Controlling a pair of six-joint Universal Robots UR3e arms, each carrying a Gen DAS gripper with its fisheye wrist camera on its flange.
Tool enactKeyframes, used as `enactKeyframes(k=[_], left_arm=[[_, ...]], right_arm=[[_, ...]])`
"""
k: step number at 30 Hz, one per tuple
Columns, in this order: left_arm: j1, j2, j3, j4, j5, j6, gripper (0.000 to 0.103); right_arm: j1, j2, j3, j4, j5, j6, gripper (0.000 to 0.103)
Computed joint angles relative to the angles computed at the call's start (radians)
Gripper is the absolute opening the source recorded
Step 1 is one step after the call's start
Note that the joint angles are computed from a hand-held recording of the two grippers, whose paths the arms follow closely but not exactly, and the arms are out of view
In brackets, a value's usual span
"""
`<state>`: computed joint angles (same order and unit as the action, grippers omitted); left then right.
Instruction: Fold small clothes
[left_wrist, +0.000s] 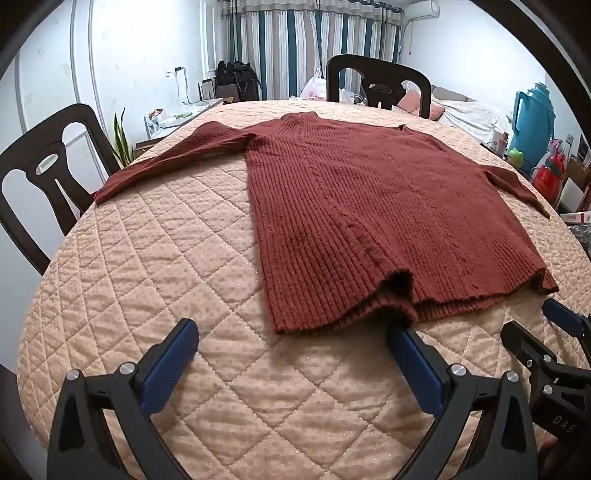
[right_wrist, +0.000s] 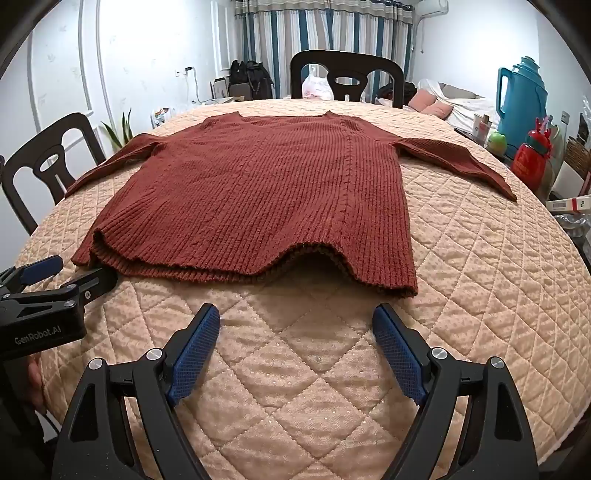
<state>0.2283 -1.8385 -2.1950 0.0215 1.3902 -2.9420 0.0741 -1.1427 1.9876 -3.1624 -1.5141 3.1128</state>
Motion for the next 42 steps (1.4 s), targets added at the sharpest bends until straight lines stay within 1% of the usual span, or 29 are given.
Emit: enactKeyframes(k=[9,10,19,22,42], left_arm=[[-0.037,-0.023,0.006,0.033,0.031,-0.028,0.103],[-0.024,-0.019,0.002,0.031,0.020,-0.020,0.103],[-0.009,-0.013,-0.015,0.046,0.012,-0.014,0.103],[-0.014,-0.015,-0.015,0.052,0.021,-0.015,0.103],[-0.001,-0.011,-0.029,0.058,0.002,-0.009,0.103]], right_arm=[[0.002,0.000,0.001,-0.004,-0.002,0.001,0.085],[0.001,0.000,0.003,-0.005,-0.001,0.001,0.085],[0.002,0.000,0.004,-0.009,-0.002,0.001,0.085],[0.001,0.000,0.006,-0.012,-0.001,0.001,0.085],[0.002,0.001,0.009,-0.019,-0.002,0.001,0.085]])
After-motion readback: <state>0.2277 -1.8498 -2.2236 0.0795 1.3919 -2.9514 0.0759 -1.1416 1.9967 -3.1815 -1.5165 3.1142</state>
